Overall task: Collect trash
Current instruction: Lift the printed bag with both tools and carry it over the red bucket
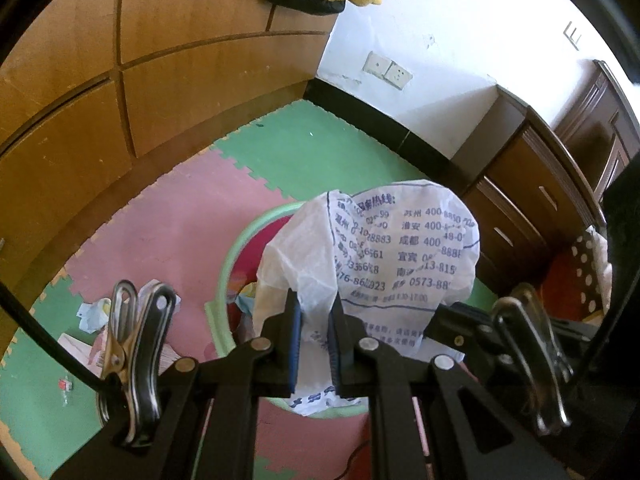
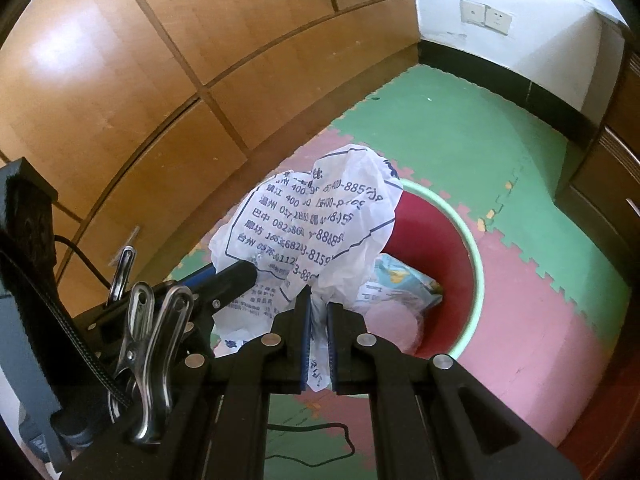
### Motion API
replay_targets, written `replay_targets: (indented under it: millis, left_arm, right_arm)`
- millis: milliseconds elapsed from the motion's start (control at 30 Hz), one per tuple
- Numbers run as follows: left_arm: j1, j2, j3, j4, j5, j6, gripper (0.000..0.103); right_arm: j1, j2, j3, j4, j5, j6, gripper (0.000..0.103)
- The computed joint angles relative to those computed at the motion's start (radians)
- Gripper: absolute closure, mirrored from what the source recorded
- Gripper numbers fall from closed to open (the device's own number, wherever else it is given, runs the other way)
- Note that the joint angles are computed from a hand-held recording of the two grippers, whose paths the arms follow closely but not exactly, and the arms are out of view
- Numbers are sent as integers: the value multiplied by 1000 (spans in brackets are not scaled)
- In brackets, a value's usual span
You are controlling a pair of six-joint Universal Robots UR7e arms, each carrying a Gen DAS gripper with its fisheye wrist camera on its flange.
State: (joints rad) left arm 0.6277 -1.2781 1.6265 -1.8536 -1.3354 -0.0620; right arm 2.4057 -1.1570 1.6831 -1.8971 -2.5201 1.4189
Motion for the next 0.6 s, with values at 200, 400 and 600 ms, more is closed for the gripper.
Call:
replay_targets:
  millis: [200,400,600]
  left_arm:
    - [-9,9,23,-19,9,12,91]
    - [-10,21,37,-26,10,3,91]
    - [-2,40,38,-15,4,-9,91]
  right_arm:
    - [-7,-15,14,41,-1,48,95]
    - [-20,-33,32,65,8,90,95]
    - [-39,-50,55,69,30,113,95]
